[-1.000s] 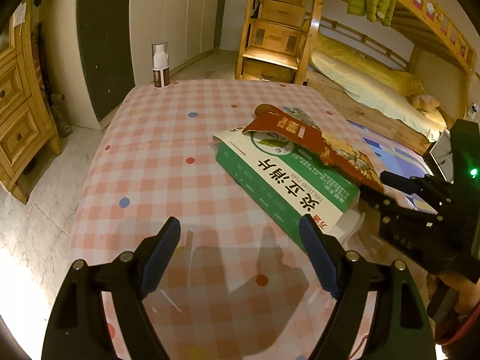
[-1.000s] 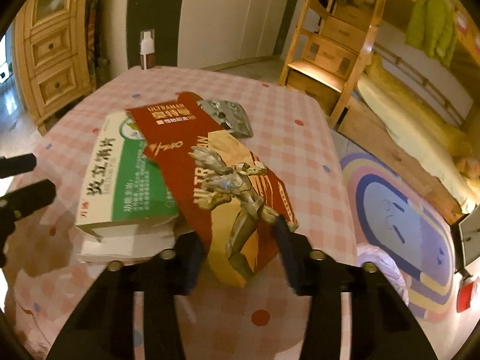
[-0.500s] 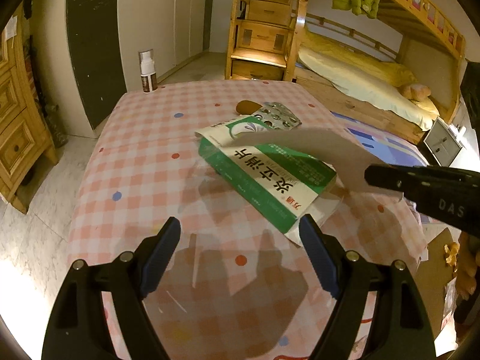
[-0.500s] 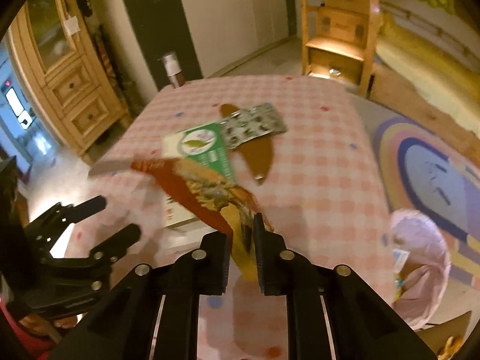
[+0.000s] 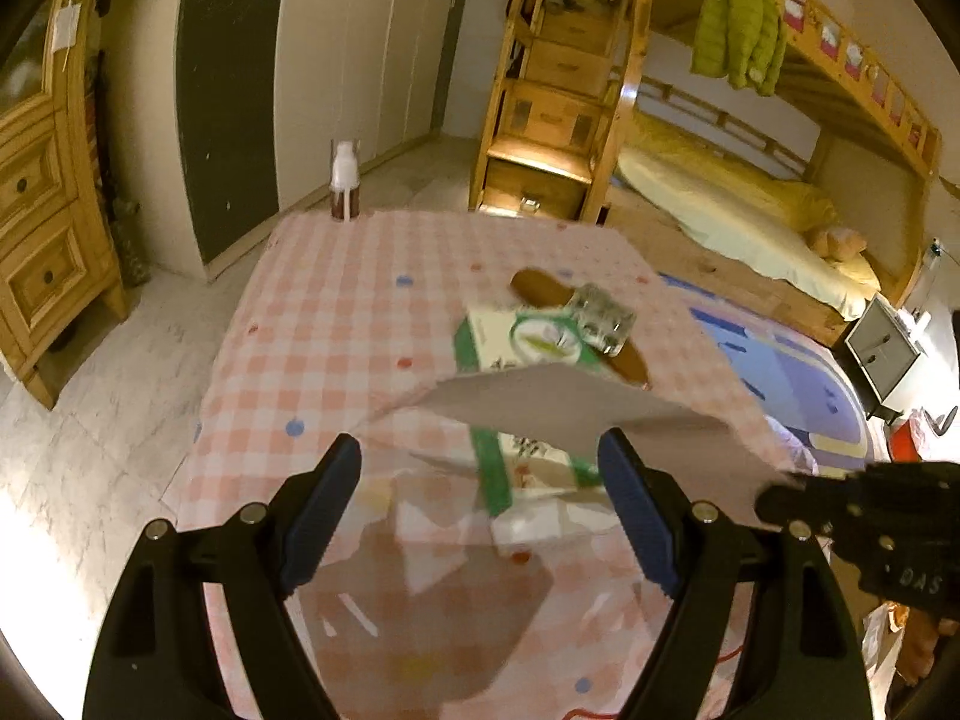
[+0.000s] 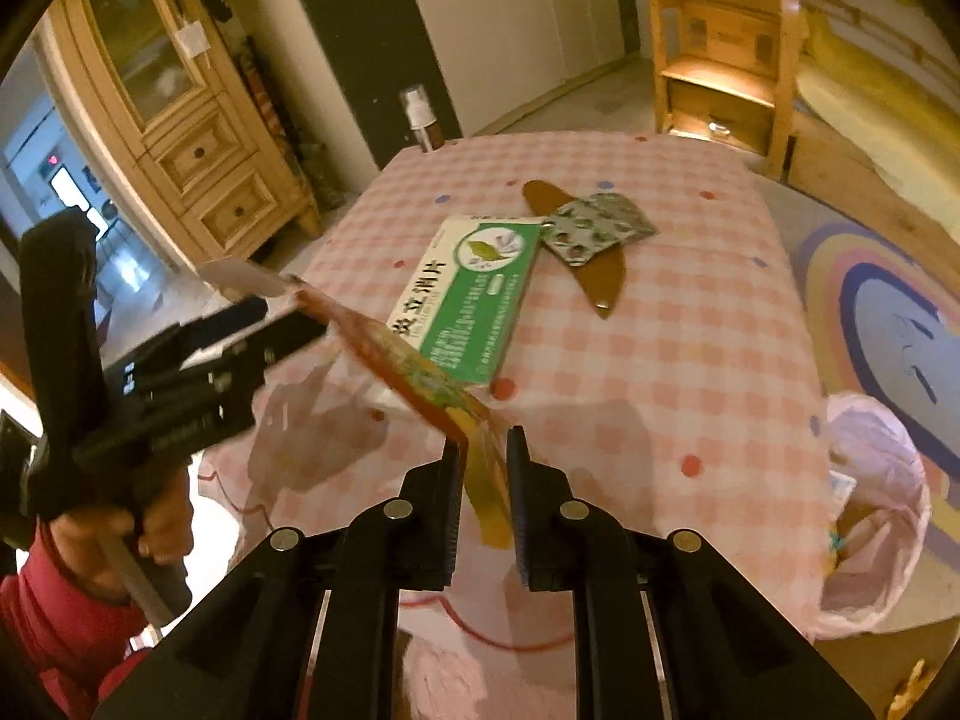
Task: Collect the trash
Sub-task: 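Grasp the red Ultraman snack bag with the right tool and lift it, then grasp the green medicine box with the left tool while the right tool holds the bag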
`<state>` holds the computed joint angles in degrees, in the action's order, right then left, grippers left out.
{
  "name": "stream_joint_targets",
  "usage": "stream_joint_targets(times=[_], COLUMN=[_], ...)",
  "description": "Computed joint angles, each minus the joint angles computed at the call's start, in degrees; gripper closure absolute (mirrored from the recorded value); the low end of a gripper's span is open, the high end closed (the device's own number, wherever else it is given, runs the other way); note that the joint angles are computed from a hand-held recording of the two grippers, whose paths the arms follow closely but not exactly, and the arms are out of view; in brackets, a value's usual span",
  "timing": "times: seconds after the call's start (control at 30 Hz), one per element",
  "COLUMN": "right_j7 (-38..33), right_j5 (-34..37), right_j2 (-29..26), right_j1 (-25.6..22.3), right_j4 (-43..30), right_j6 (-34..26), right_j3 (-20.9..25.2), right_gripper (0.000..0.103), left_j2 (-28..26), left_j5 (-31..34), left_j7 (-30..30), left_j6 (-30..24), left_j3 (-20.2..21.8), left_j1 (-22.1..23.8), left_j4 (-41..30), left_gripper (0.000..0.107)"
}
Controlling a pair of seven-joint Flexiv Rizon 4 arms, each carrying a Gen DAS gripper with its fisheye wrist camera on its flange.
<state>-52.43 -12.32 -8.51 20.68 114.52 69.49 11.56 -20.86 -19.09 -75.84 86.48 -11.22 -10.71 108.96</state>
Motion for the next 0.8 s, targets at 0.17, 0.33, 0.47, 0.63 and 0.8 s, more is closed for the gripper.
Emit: stream_joint_targets(times=[0.17,0.33,0.47,0.63,0.8], right_j7=[-0.55,0.86,0.09,5.07,8.52], right_j5=[1.57,-2.44,-3.59,-13.01,-16.33], right_j2=[2.52,1.85,0.26,-2.1,-2.37], right_j1=[-1.02,-1.19,-1.22,0.76,1.54], right_j4=[1.55,3.84,4.83,5.46,5.7], right_j6=[-3.2,-0.51,4.78,11.51,13.89], right_j3=[0.11,-0.85,-1.12,-5.08,-6.75], right_gripper=[0.087,0.068,0.066,0.067,0.101], left_j2=[-2.1,-4.24,-3.81,-2.42,-1.19], left_j5=[1.92,6.54,8.18,8.69,9.87], left_j7=[-0.68,-4.4,-5.74,-7.6,-8.64], left_j6=[-1.6,-5.0,-5.5,-5.69,-5.44], left_j3=[1.17,5.61,6.61,7.02,7.51], left_j1=[-2.41,-6.32,-6.32,-5.28,-4.89], left_j4=[-4.0,-7.39,-6.57,-4.55,-2.94], left_gripper=[0.028,0.028,0.028,0.028,0.028])
